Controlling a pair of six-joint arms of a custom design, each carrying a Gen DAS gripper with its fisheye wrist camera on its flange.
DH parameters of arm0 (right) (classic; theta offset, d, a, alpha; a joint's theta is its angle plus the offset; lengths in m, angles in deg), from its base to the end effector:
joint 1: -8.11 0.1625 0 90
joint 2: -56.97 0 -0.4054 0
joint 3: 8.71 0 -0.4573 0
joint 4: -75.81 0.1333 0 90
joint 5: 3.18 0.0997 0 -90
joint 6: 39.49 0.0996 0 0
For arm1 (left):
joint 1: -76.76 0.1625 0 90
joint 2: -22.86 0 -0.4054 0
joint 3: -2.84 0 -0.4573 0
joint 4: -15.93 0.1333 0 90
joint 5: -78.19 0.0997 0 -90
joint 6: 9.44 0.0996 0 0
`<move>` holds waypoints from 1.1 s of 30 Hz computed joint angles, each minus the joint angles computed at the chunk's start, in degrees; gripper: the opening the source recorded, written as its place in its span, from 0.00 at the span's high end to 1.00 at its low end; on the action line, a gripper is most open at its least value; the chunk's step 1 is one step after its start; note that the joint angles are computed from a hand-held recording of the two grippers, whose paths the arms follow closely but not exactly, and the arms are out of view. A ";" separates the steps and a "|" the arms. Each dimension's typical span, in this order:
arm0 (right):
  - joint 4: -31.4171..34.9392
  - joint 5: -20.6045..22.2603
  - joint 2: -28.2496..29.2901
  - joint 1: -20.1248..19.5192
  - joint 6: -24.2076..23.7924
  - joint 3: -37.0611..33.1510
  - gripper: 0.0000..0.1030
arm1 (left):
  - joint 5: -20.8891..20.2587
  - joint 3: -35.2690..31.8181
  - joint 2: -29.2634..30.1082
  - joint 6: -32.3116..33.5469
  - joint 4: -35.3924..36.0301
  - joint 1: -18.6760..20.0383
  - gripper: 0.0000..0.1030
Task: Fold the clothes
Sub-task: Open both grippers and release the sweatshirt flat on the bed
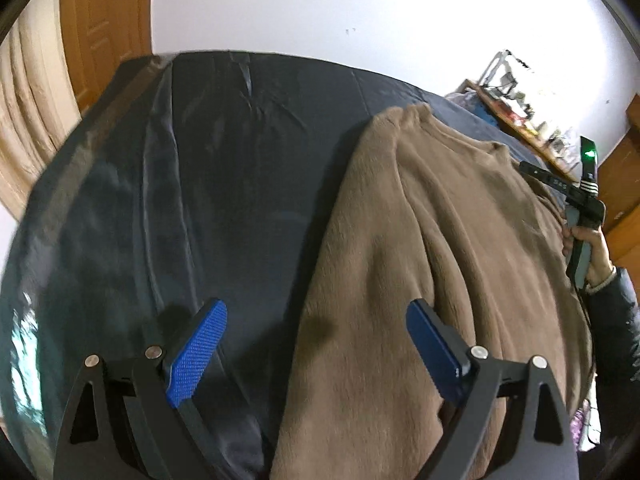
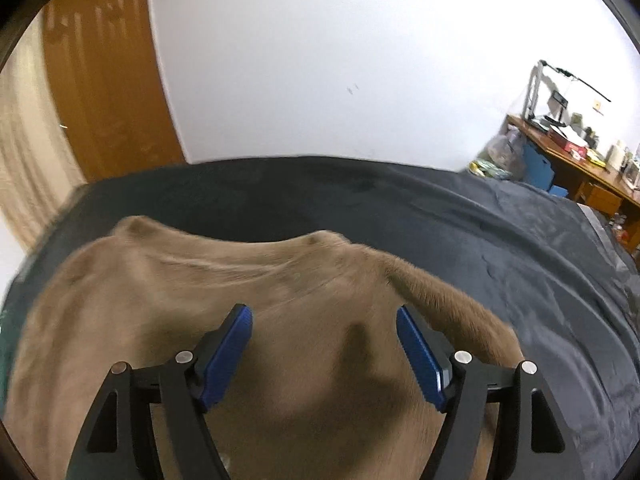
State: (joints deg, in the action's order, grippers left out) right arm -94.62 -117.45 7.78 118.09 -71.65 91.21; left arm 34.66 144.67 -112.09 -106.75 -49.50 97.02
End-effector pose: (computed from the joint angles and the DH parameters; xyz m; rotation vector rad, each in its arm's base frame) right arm 0.3212 -0.6132 0.0858 1.0102 -2.4022 0.6266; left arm -0.1323 -0.2679 0.2841 -0.2852 2.3593 -0.9315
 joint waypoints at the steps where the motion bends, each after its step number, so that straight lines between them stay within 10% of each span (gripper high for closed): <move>1: 0.39 0.56 -1.76 0.27 0.00 1.97 0.26 | -0.18 1.01 -1.40 0.13 -0.53 -0.94 0.08; 15: -2.41 2.99 -13.57 0.16 -1.71 21.09 0.26 | -0.61 7.30 -3.22 5.16 -7.15 -3.22 0.05; 18: -4.49 1.81 -12.21 0.06 -2.27 21.70 0.26 | -0.99 5.96 1.24 3.11 -4.66 -3.96 0.31; 20: -5.28 0.91 -11.52 -0.05 -2.85 21.85 0.26 | -1.55 6.01 0.95 2.68 -4.70 -4.67 0.66; 33: -3.94 1.65 -11.94 -1.46 0.15 21.23 0.26 | 0.95 -8.85 10.13 -31.00 35.55 -5.18 0.79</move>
State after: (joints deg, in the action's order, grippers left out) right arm -98.56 -115.80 -4.15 116.63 -71.50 112.44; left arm 35.62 135.81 -101.96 -137.76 -13.95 91.84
